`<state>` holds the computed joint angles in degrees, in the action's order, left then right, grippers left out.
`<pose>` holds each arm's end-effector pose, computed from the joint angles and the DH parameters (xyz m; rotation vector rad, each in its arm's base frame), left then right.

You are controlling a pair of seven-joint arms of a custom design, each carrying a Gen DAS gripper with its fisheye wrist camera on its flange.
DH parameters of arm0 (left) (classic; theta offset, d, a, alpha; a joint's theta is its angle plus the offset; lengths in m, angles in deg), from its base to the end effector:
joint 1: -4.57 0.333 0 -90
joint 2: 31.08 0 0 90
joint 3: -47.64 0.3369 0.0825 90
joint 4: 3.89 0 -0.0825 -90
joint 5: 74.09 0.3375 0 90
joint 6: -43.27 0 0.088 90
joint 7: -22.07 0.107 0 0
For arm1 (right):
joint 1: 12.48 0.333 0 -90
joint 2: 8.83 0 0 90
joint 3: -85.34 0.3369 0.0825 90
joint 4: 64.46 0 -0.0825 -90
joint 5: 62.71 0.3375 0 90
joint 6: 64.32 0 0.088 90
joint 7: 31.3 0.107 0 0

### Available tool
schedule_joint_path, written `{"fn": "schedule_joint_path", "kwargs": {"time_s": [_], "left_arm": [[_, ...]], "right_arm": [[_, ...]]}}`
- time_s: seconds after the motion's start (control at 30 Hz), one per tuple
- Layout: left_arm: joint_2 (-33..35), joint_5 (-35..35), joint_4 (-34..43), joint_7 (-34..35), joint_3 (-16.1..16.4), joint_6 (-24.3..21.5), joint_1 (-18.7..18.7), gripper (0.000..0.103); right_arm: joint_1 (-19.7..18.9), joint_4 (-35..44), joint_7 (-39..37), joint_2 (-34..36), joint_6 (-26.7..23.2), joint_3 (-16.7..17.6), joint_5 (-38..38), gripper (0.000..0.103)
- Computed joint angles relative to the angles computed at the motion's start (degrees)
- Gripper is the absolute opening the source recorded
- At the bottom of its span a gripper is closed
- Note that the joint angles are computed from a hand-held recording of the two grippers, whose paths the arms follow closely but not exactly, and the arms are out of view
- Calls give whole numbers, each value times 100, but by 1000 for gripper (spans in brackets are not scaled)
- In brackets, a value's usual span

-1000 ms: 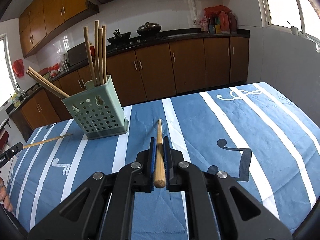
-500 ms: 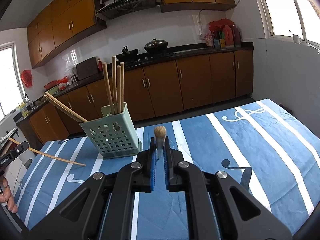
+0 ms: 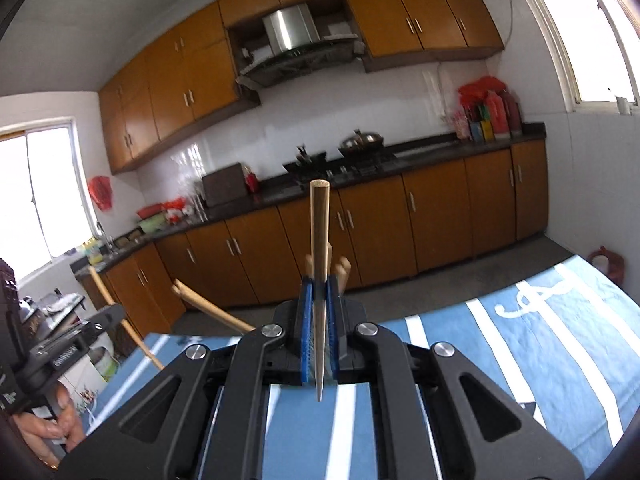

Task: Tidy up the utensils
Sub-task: 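Lift both chopsticks upright and carry them over the green holder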

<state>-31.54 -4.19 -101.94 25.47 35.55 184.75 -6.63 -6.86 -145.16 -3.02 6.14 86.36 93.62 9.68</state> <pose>0.5158 -0.2249 0.6901 -1.6753 1.1195 -0.9633 0.6366 0.1171 0.6803 -1.5223 0.9639 -0.3738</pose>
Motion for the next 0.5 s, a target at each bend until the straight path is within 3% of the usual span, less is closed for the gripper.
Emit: {"fn": "schedule_joint_path", "kwargs": {"time_s": [0.23, 0.4, 0.5], "left_arm": [[717, 843, 1349, -461, 148, -158, -257, 7], [1331, 1264, 2292, -519, 491, -393, -561, 8], [1623, 1130, 2597, -459, 706, -424, -652, 7]], "right_arm": [[160, 887, 6, 448, 446, 193, 50, 8], [281, 1578, 402, 984, 679, 335, -589, 8], [364, 1928, 840, 1311, 730, 358, -1136, 8]]}}
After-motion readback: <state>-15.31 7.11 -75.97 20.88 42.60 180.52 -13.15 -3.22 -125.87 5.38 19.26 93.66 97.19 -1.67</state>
